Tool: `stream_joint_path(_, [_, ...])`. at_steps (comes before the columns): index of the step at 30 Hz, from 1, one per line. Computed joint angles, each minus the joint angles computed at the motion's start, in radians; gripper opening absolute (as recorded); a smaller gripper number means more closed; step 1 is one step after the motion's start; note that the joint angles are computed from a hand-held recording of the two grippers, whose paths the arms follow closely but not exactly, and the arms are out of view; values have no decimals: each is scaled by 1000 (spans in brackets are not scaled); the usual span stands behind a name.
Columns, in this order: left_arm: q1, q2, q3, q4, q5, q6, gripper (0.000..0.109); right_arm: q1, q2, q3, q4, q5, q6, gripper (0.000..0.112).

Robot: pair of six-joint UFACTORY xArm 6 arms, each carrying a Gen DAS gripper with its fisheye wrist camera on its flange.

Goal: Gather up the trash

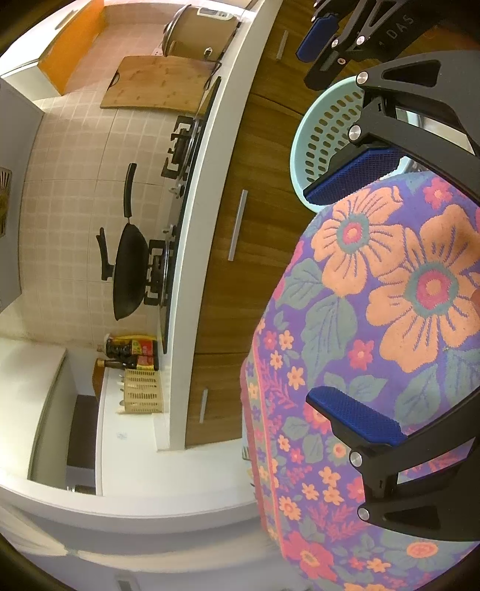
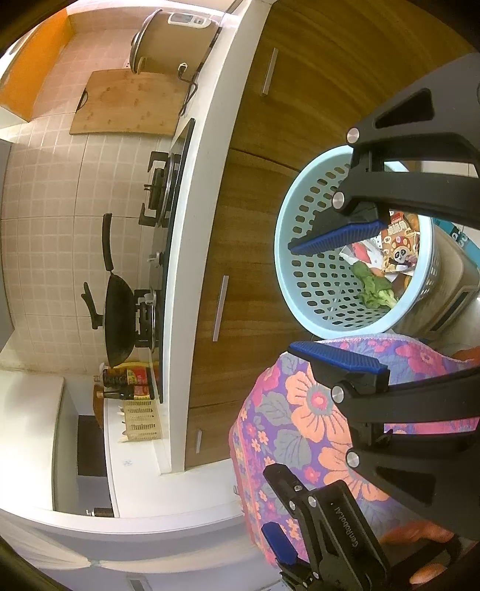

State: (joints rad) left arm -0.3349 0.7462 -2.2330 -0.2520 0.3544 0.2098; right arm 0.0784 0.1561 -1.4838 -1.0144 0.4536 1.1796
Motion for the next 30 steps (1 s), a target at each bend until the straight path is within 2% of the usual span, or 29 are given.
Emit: stream_joint_path(30, [1,8,-11,2,11,9,96,-1,1,1,6,-4,5,45])
